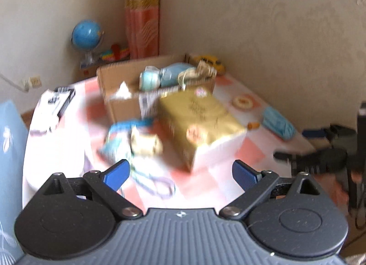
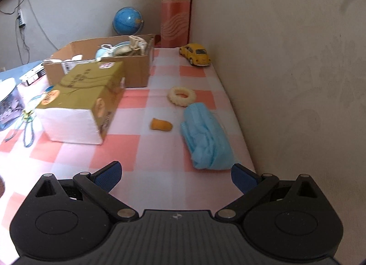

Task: Organize soft objects
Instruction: 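Withdraw the left gripper from the box while the right gripper moves toward the blue mask, then lower the left gripper onto the brown scrunchie and close on it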

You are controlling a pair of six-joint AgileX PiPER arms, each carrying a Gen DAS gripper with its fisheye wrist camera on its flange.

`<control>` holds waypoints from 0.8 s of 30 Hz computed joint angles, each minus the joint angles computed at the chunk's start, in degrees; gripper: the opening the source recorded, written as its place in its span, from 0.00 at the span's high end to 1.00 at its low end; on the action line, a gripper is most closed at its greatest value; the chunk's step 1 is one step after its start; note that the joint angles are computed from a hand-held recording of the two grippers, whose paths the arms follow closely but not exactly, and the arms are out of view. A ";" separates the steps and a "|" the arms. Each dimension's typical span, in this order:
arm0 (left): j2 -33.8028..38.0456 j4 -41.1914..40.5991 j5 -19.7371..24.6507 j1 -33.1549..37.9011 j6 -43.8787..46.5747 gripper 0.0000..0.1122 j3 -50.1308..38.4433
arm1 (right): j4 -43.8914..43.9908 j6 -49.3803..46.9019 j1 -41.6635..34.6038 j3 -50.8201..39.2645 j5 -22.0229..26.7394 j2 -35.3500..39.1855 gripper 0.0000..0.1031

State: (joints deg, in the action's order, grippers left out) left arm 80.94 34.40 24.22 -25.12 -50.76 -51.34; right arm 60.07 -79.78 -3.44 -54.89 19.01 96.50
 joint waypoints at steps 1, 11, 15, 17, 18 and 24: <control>-0.59 2.21 -0.27 -0.64 -3.13 0.14 1.69 | 1.74 -1.89 0.16 -0.28 -0.75 0.52 0.00; -3.52 11.08 0.15 -5.17 -18.49 0.14 10.54 | -2.11 1.98 2.02 -9.51 -2.54 8.61 0.00; -3.57 10.55 -0.73 -5.26 -18.34 0.14 12.02 | -8.37 7.79 1.85 -10.81 0.89 9.22 0.00; -3.41 10.68 -1.07 -5.22 -18.20 0.14 12.45 | -8.39 6.27 1.73 -10.11 3.42 8.45 0.00; -3.24 11.09 -1.19 -5.27 -18.43 0.14 12.69 | -7.11 4.91 1.91 -9.14 3.49 7.85 0.00; -2.39 11.84 -1.71 -6.66 -18.51 0.14 14.04 | -9.96 7.65 3.00 -7.35 3.58 7.10 0.00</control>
State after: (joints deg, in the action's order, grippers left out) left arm 78.55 46.24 22.51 -31.77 -69.27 -37.29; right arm 50.11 -72.13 -0.44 -62.24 22.59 103.60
